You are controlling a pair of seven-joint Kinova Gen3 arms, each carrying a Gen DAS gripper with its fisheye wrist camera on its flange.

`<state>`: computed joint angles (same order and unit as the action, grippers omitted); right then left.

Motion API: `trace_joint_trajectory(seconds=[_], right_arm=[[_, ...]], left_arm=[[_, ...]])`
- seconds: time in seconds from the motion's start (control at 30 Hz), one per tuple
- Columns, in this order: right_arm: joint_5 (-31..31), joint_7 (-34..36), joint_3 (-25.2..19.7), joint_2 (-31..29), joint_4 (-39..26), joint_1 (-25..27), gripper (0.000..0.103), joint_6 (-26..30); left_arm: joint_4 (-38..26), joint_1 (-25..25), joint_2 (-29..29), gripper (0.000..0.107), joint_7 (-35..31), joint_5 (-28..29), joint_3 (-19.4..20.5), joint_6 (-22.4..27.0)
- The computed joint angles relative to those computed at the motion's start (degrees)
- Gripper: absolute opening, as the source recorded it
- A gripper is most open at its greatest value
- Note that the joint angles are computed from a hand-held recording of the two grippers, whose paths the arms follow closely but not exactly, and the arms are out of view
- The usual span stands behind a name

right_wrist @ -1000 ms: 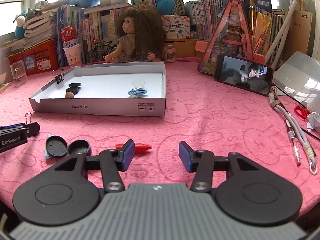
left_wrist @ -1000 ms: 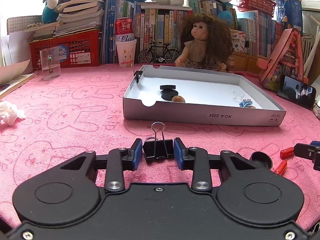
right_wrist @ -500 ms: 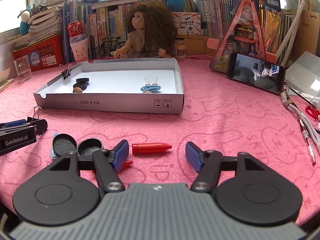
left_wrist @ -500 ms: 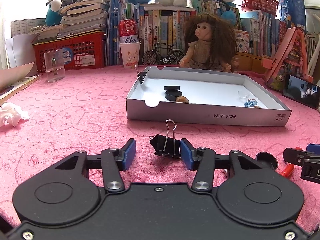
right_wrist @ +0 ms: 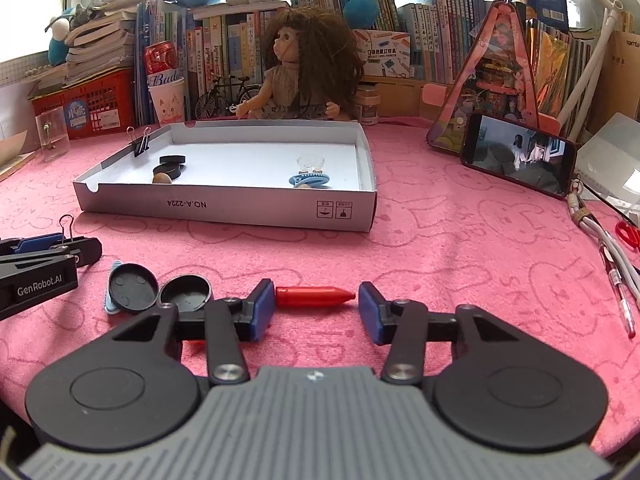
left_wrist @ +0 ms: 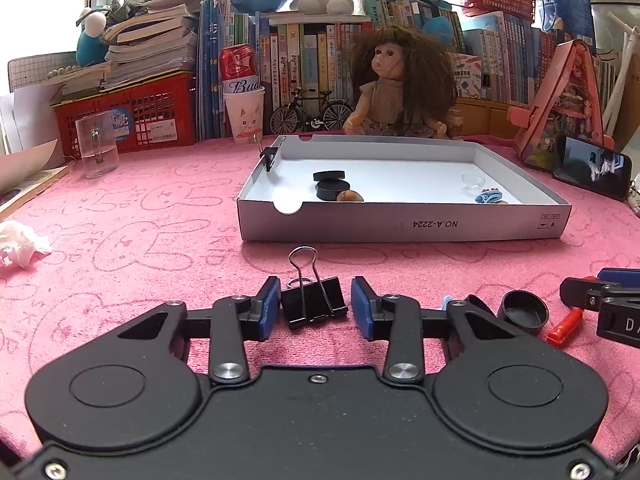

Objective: Organize rigid objects
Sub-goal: 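Carry the binder clip in the left tool toward the tray while right carries the crayon, then lower the binder clip into the tray and open left while right releases the crayon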

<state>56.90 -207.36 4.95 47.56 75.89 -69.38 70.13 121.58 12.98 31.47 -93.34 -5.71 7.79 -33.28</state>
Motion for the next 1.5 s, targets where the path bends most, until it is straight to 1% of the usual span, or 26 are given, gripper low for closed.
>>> trace_joint_trajectory(seconds=[0.23,0.47,0.7,0.93,1.2,1.43,1.5], right_arm=[[1.0,-2.61,0.3,-0.24,0.97,-0.41,0.049,0.2],[1.81,-3.44,0.11,-0.4,1.16,-0.41,0.049,0.96],[2.49,-4.46,-0.03,-0.64,1.57,-0.22,0.049,1.16],[3.86,-5.84,0.12,-1.16,2.15,0.11,0.049,1.05],[5.97,-6.8,0.13,-1.79,2.68,0.91,0.049,0.68],[7.87,-6.68,0.21,-2.27,2.8,1.79,0.049,0.07],[8.38,-6.61,0.23,-2.54,2.99,2.19,0.049,-0.24]], left_arm=[[-0.18,-2.93,-0.71,0.033,2.75,-4.2,2.16,1.57],[0.44,-3.3,-1.48,0.033,3.82,-6.13,2.48,0.89],[-0.08,-3.88,-1.98,0.033,5.01,-7.72,3.06,1.88],[-1.85,-6.08,-2.25,0.033,7.88,-11.17,4.83,3.28],[-4.79,-8.7,-2.04,0.033,12.09,-15.78,6.95,4.66],[-8.02,-12.33,-1.17,0.033,17.75,-22.06,10.36,6.79],[-9.45,-14.01,-0.64,0.033,20.16,-24.83,12.16,8.01]])
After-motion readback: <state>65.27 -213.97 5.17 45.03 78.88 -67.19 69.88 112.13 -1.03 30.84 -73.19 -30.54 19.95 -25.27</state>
